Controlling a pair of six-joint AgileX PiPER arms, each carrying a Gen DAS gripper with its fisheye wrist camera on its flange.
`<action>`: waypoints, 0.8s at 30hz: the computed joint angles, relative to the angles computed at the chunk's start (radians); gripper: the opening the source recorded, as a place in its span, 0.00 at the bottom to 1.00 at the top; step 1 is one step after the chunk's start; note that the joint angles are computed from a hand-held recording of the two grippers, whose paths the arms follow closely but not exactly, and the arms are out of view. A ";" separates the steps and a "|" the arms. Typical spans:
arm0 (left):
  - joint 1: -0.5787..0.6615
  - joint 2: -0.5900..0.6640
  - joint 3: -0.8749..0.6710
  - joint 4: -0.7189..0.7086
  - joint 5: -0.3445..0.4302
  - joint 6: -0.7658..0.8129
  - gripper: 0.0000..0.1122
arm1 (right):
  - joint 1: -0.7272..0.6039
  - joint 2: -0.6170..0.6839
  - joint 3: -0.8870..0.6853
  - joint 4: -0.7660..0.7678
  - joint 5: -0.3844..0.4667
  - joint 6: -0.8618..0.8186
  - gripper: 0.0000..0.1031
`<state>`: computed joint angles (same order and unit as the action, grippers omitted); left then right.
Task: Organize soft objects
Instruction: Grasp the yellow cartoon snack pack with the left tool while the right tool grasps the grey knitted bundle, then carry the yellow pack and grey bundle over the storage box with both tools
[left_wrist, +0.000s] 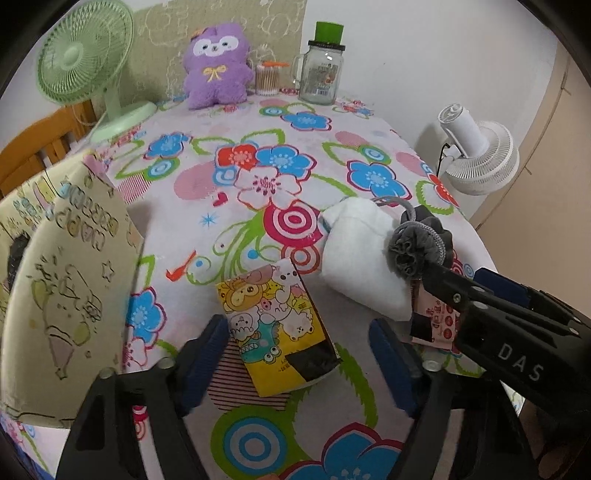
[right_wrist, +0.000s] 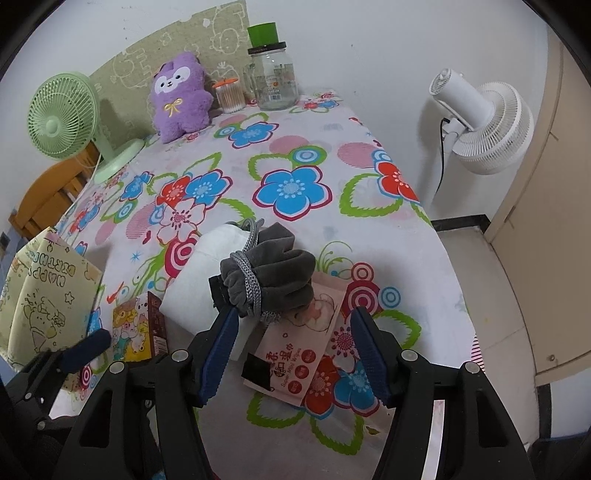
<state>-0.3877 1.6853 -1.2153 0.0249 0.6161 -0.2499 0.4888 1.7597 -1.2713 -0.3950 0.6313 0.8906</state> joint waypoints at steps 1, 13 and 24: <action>0.002 0.002 0.000 -0.002 0.001 -0.002 0.60 | 0.000 0.001 -0.001 -0.001 0.000 0.001 0.65; 0.012 0.000 0.001 -0.010 -0.001 0.001 0.41 | 0.007 0.027 -0.052 0.016 0.014 -0.038 0.65; 0.034 0.001 -0.004 -0.011 0.000 0.005 0.39 | -0.010 0.083 -0.122 0.090 0.002 -0.127 0.65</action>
